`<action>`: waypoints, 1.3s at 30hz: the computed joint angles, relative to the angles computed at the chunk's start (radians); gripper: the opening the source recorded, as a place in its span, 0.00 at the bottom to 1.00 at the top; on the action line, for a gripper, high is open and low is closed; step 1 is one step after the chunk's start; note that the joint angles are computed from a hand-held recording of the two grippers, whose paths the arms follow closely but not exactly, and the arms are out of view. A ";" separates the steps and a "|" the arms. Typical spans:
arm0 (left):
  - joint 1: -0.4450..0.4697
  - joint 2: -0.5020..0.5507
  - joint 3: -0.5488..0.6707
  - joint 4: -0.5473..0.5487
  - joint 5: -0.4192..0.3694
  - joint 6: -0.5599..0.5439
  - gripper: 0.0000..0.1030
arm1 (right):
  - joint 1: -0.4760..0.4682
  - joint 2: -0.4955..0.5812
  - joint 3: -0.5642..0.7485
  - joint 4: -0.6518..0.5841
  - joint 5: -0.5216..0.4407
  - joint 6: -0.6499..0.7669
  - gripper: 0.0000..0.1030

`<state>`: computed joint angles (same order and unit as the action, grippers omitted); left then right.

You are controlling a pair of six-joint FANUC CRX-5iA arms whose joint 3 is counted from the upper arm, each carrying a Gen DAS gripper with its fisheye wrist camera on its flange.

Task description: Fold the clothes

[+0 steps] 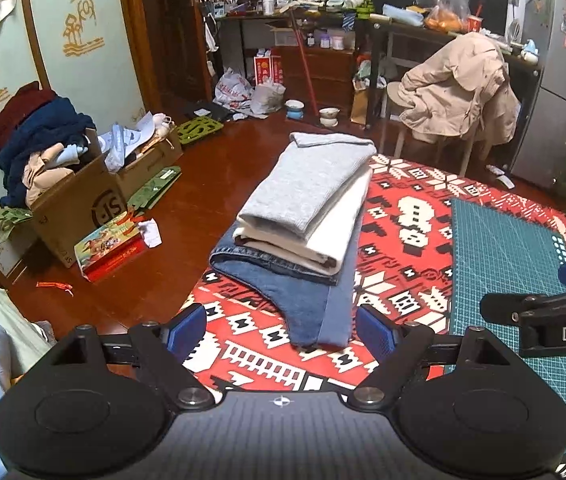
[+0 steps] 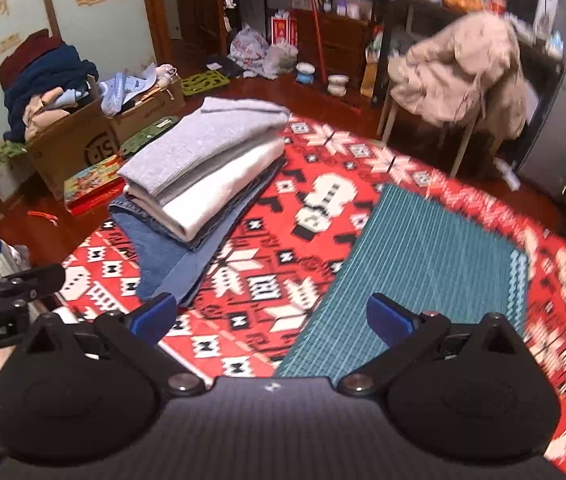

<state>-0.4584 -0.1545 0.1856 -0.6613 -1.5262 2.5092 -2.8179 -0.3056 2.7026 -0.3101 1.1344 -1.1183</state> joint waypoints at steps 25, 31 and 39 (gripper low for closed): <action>0.031 0.003 0.008 0.029 -0.029 -0.001 0.82 | 0.035 0.018 -0.001 0.021 -0.002 -0.007 0.99; 0.033 0.004 0.009 0.031 -0.026 -0.011 0.82 | 0.039 0.019 -0.002 0.025 -0.002 -0.005 0.99; 0.035 0.001 0.005 0.040 -0.023 -0.008 0.82 | 0.044 0.019 -0.004 0.028 0.000 -0.002 0.99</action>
